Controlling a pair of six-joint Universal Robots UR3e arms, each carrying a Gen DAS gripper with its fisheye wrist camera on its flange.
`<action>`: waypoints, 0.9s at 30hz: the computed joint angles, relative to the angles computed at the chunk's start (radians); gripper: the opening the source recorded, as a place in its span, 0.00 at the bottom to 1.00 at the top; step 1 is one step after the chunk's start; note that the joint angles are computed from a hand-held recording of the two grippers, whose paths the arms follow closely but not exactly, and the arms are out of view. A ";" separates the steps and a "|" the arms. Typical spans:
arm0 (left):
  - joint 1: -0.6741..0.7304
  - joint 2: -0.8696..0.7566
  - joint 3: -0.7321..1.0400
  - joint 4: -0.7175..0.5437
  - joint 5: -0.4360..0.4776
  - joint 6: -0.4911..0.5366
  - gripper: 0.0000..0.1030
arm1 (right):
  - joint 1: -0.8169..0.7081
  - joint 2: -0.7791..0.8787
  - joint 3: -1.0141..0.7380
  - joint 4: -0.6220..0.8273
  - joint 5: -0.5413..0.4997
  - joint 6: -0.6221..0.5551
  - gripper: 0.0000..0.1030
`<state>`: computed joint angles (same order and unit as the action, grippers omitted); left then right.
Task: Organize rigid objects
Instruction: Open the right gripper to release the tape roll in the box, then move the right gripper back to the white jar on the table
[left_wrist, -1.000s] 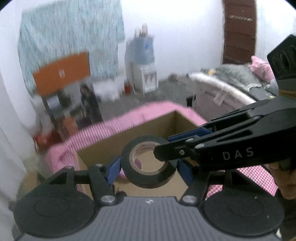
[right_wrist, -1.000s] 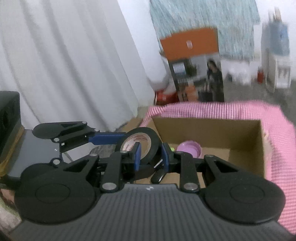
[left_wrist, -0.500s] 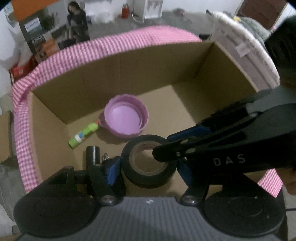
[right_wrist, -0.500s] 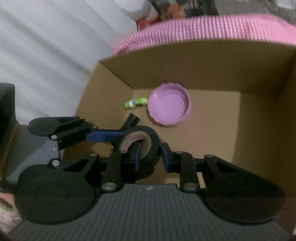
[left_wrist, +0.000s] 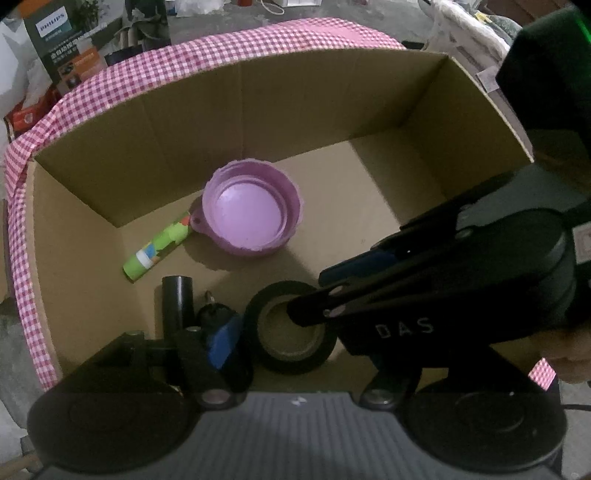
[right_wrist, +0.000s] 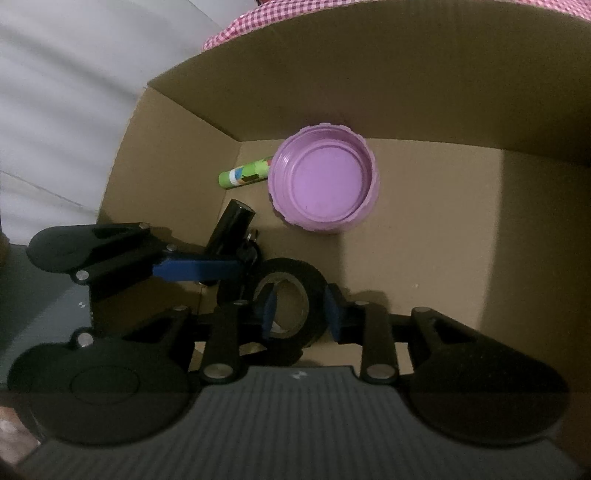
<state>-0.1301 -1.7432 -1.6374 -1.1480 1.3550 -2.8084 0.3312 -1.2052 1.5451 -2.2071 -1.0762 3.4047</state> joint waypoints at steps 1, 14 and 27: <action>0.003 0.012 -0.008 0.007 -0.003 -0.001 0.71 | 0.002 -0.004 0.002 -0.008 -0.005 0.004 0.30; 0.060 0.393 -0.181 0.078 -0.045 0.054 0.83 | -0.083 -0.665 0.406 -0.212 -0.039 0.060 0.50; 0.427 1.245 -0.450 -0.456 -0.372 0.368 0.93 | 0.620 -1.123 0.831 -0.452 -0.832 0.551 0.64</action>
<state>0.2970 -0.4981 -2.0869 -1.6044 0.9829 -2.4408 0.9512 -2.3282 2.3757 -2.6591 -1.9084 3.9560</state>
